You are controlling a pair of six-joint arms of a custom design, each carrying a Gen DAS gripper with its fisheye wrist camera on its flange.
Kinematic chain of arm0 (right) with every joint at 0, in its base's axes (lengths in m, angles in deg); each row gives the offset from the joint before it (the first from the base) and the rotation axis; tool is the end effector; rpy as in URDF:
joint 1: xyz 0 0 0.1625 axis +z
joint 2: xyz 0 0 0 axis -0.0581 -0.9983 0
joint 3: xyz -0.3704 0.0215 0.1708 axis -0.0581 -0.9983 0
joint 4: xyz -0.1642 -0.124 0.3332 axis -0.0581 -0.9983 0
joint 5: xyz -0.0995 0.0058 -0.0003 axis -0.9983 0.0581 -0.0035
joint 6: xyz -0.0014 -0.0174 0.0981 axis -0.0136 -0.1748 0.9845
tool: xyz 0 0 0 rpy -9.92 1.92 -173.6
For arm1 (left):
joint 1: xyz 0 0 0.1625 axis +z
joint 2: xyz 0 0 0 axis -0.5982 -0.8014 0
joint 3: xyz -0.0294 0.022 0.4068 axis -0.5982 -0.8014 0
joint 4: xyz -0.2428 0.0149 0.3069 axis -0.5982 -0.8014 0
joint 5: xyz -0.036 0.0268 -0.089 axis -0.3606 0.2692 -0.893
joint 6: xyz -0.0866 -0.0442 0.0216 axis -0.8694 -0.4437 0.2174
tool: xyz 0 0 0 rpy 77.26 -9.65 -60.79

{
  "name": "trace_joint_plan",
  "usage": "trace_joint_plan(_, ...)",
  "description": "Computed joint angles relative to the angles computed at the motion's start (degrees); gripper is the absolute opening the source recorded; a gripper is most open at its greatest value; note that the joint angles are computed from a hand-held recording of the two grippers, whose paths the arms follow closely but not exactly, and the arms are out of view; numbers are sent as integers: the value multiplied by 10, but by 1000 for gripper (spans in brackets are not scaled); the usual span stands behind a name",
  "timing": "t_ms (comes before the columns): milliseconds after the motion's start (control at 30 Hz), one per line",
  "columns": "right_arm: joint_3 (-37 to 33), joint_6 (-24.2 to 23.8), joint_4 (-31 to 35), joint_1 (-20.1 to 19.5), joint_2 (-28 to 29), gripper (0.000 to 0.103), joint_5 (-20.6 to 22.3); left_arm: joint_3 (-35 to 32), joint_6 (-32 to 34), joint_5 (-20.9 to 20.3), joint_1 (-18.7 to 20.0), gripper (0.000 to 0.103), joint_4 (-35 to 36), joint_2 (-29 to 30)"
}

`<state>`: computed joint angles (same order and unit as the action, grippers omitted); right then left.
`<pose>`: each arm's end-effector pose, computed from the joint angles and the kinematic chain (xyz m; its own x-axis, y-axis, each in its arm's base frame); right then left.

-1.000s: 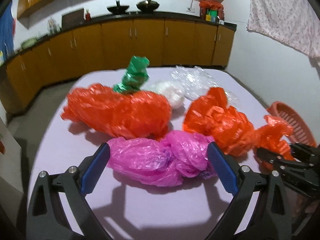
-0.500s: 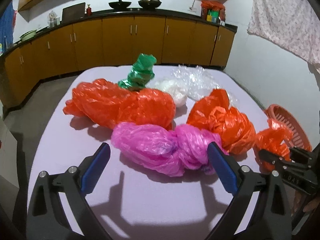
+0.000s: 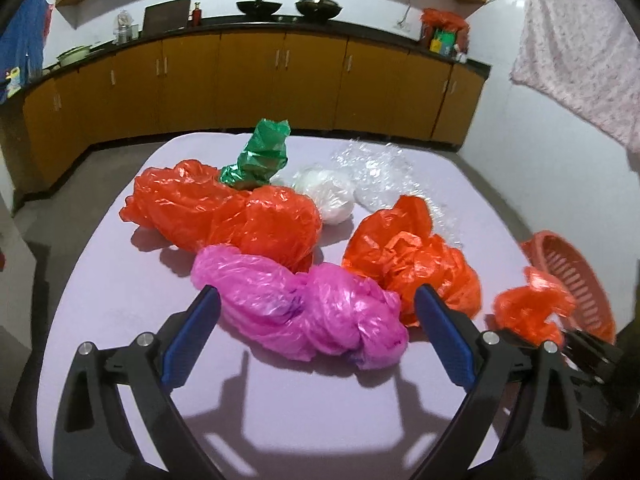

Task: Collect trash
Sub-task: 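Lift the orange bag with the right tool while the left tool grasps the pink bag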

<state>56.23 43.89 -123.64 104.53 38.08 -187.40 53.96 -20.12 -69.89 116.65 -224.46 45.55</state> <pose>0.2668 -0.8149 -0.1476 -0.6773 -0.5401 0.4995 -0.7066 0.6666 -0.2374 0.0844 -0.7158 0.2266 -0.7216 -0.4144 -0.5545 0.2597 0.5804 -0.7718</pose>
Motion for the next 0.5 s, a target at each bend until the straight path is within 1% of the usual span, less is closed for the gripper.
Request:
trace_joint_plan(67, 8, 1, -5, -1, -5, 43, 0, -25, -5, 26, 2, 93, 19, 17)
trace_joint_plan(100, 13, 1, -7, -1, -7, 43, 0, -29, -7, 33, 4, 89, 27, 19)
trace_joint_plan(133, 18, 0, -10, -2, -10, 43, 0, -26, -9, 34, 7, 88, 33, 19)
trace_joint_plan(200, 26, 0, -14, -3, -15, 43, 2, -13, -1, 29, 10, 88, 20, 13)
trace_joint_plan(300, 26, 4, -14, -4, -15, 43, 5, 7, 12, 32, 13, 88, 6, 3)
trace_joint_plan(400, 38, 5, -19, -3, -21, 43, 10, 30, -16, 23, 20, 88, 26, -20)
trace_joint_plan(500, 44, 3, -20, -3, -22, 43, 13, 36, -54, 6, 27, 87, 59, -35)
